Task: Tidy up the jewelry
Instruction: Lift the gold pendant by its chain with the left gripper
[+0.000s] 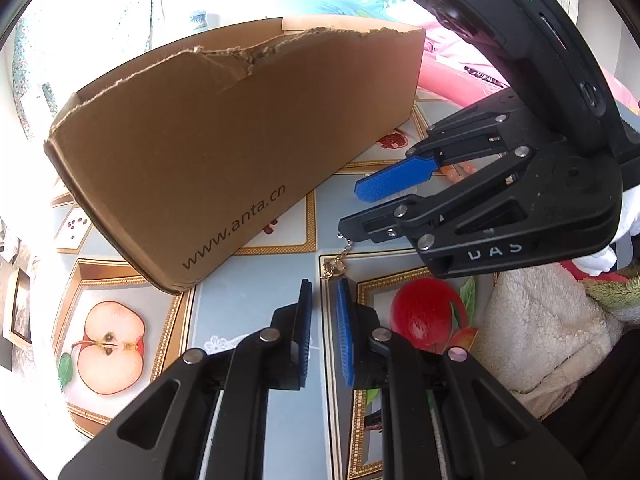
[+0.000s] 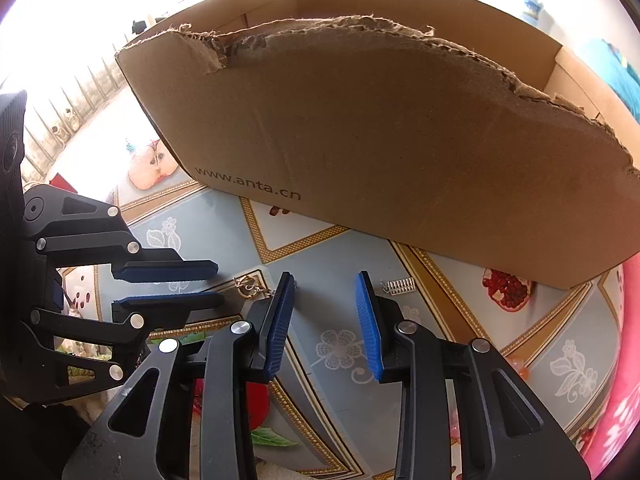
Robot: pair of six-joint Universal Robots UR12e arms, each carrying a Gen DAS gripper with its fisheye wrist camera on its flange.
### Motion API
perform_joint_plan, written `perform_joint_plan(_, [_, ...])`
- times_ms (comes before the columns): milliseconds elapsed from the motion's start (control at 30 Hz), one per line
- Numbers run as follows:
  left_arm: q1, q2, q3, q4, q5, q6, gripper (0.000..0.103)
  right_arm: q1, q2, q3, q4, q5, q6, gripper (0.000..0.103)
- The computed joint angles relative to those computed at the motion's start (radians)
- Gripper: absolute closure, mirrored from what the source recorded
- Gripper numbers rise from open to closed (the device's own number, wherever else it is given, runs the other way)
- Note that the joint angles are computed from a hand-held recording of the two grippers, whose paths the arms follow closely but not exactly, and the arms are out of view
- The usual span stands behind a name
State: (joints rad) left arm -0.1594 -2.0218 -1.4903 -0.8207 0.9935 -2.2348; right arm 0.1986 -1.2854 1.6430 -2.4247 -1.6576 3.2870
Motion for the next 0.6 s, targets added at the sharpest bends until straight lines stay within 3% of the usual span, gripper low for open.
perform_joint_plan(67, [0.005,0.0,0.003,-0.004,-0.039,0.001,0.091,-0.003,0.003,-0.001,-0.004,-0.004,0.01,0.073])
perform_joint_plan(200, [0.0,-0.009,0.009,0.039,-0.055,0.006,0.077,0.006,0.019,-0.008,-0.014,-0.012,0.034,0.073])
perform_joint_plan(467, [-0.018,-0.039,0.033,0.035,-0.04,0.035,0.077,-0.005,0.002,0.002,-0.012,-0.004,0.036,0.073])
perform_joint_plan(600, [-0.026,-0.038,0.029,0.051,-0.023,0.041,0.09,-0.009,0.0,0.004,-0.014,0.0,0.028,0.073])
